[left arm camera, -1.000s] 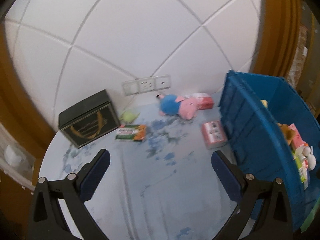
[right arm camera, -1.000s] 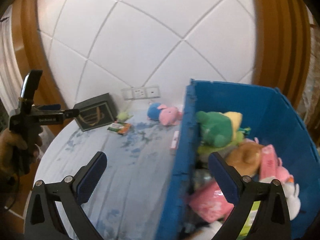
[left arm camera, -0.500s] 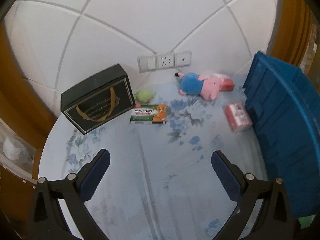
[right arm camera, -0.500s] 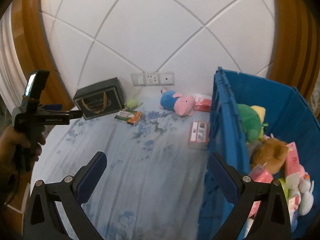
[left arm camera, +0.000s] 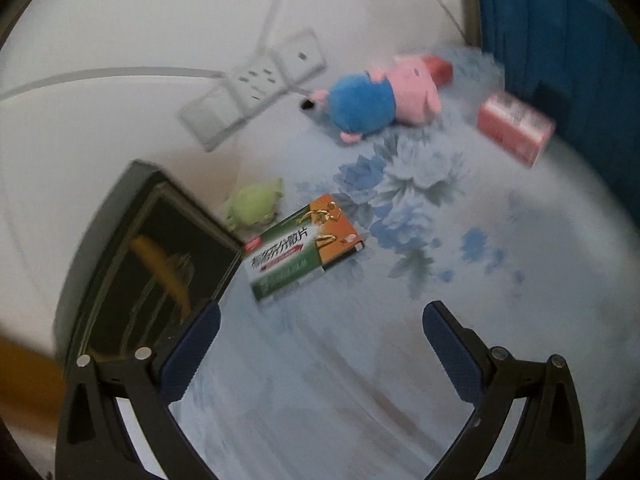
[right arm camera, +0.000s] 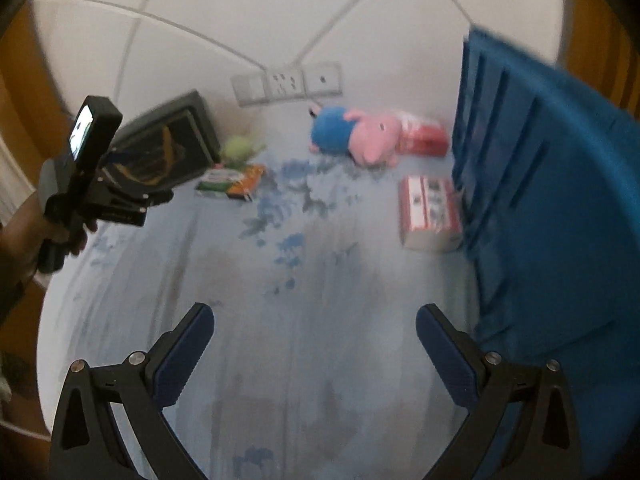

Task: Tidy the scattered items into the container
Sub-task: 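Grasp the green-orange medicine box with the left gripper while right approaches the pink tissue pack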

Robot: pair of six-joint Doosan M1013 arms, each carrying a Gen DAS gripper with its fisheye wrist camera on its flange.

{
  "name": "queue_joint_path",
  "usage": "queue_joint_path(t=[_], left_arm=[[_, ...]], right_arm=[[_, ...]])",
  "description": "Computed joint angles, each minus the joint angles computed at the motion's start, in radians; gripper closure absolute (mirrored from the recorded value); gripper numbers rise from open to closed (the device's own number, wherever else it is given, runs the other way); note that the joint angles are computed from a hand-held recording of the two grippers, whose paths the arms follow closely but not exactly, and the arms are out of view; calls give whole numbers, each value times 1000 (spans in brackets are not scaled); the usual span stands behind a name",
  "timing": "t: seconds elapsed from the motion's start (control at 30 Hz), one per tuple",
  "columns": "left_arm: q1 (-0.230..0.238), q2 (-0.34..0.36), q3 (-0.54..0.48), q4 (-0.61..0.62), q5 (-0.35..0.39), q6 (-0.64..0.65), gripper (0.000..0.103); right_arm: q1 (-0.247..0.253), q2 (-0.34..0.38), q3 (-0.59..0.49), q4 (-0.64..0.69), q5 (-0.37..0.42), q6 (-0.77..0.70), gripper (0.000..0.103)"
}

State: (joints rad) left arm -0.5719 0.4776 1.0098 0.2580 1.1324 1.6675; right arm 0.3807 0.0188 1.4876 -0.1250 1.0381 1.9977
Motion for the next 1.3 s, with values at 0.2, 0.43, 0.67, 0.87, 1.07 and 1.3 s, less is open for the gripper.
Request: queue_joint_path(t=[0.2, 0.43, 0.67, 0.87, 1.07, 1.3], left_arm=[[49, 153, -129, -64, 28, 151, 0], [67, 255, -225, -72, 67, 342, 0], [106, 331, -365, -242, 177, 347, 0], [101, 307, -317, -241, 92, 320, 0], [95, 304, -317, -232, 95, 288, 2], [85, 248, -222, -242, -5, 313, 37]], right_arm=[[-12, 44, 69, -63, -72, 119, 1], [-44, 112, 94, -176, -177, 310, 1], [-44, 186, 68, -415, -136, 520, 1], [-68, 246, 22, -487, -74, 612, 1], [-78, 292, -21, -574, 14, 726, 0], [-108, 307, -41, -542, 15, 784, 7]])
